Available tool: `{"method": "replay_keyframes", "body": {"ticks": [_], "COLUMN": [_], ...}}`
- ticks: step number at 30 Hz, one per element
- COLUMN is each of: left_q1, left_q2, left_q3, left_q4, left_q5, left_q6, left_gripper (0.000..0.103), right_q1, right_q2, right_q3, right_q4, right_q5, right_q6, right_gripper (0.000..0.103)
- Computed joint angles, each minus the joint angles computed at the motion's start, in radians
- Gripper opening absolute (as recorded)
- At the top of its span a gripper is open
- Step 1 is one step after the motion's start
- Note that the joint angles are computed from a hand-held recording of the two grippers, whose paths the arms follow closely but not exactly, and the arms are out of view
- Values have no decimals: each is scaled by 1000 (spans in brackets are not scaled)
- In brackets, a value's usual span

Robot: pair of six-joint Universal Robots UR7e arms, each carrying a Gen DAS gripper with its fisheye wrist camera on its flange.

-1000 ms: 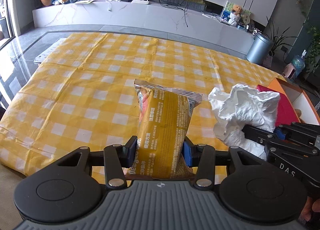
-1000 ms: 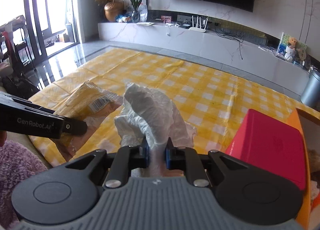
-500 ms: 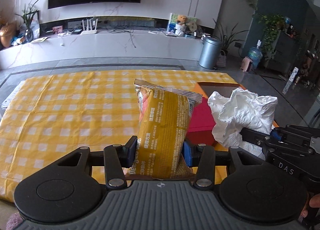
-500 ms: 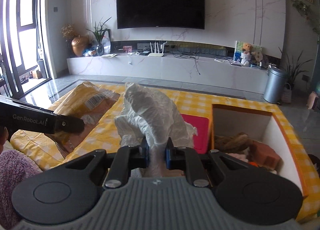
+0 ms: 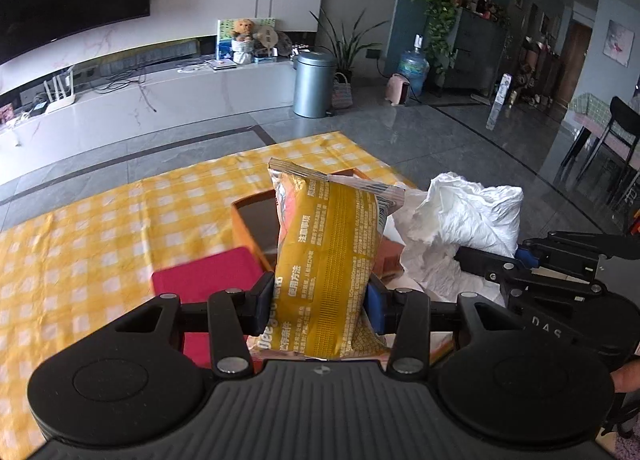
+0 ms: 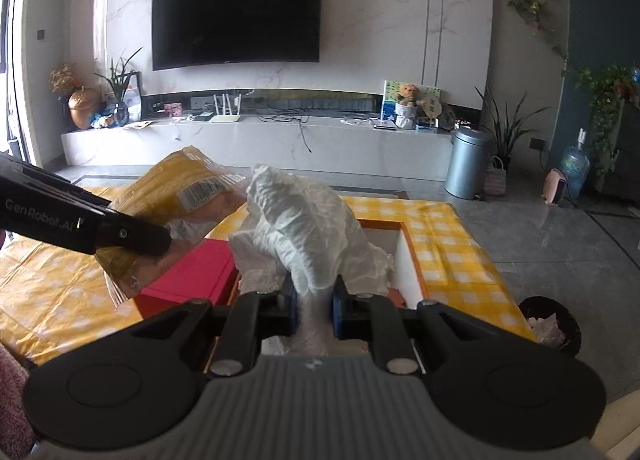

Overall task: Organize soft objects
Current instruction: 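Carry the snack packet and white bag over the cardboard box with both grippers, then lower both items into the box and open both grippers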

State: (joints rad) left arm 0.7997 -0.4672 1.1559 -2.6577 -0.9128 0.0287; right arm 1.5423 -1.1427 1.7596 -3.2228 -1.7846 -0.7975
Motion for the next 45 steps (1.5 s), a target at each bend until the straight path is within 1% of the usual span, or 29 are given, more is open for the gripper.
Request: {"method": "replay_keyframes", "body": {"ticks": [2, 4, 7, 9, 13, 15, 16, 18, 19, 20, 23, 25, 29, 30, 32, 33, 34, 35, 36, 38, 40, 43, 44, 45], "left_q1": [10, 19, 32, 38, 53, 57, 59, 62, 64, 62, 62, 65, 72, 74, 74, 72, 71, 69, 66, 59, 49, 34, 30, 25], "left_q2": [53, 96, 147, 179, 240, 264, 285, 318, 330, 347, 367, 372, 375, 374, 356, 338, 319, 299, 281, 251, 215, 157, 134, 114], "left_q3": [-86, -159, -235, -279, -387, -432, -475, -538, -561, -590, -617, -625, -637, -637, -611, -582, -547, -513, -483, -436, -380, -284, -247, -215], "left_q4": [58, 128, 237, 299, 454, 526, 574, 648, 674, 701, 728, 732, 744, 744, 720, 689, 651, 613, 577, 532, 469, 364, 325, 289], "left_q5": [-4, -22, -63, -62, -77, -85, -90, -114, -122, -120, -121, -126, -132, -133, -140, -144, -148, -152, -155, -157, -158, -155, -157, -157], "left_q6": [9, 2, -16, -23, -35, -39, -44, -48, -46, -41, -30, -37, -43, -46, -52, -50, -45, -40, -35, -29, -15, -3, -1, 0], "left_gripper": [52, 52, 52, 52, 51, 49, 48, 46, 45, 39, 39, 39, 39, 40, 44, 45, 49, 52, 53, 54, 54, 55, 55, 55], "right_q1": [-14, -15, -24, -35, -55, -63, -66, -67, -65, -62, -55, -55, -61, -61, -58, -55, -52, -48, -46, -37, -26, -4, 1, 7], "right_q2": [14, 54, 88, 105, 134, 137, 140, 145, 150, 154, 180, 188, 206, 208, 210, 209, 206, 204, 203, 194, 181, 157, 147, 136], "right_q3": [-48, -113, -170, -199, -252, -261, -270, -286, -295, -303, -345, -358, -393, -395, -396, -395, -392, -391, -390, -384, -374, -347, -335, -322], "right_q4": [37, 84, 163, 225, 358, 423, 453, 501, 523, 539, 598, 619, 677, 680, 681, 676, 669, 659, 643, 617, 594, 535, 516, 496], "right_q5": [-4, -41, -93, -122, -182, -206, -218, -226, -235, -247, -277, -290, -302, -306, -316, -318, -322, -323, -322, -324, -330, -343, -341, -335], "right_q6": [25, 45, 83, 104, 112, 110, 102, 80, 67, 56, 35, 32, 58, 59, 62, 67, 69, 66, 60, 53, 41, 25, 23, 23], "right_gripper": [14, 14, 14, 15, 15, 15, 16, 16, 16, 17, 18, 19, 26, 27, 29, 31, 33, 38, 44, 49, 51, 59, 63, 64]}}
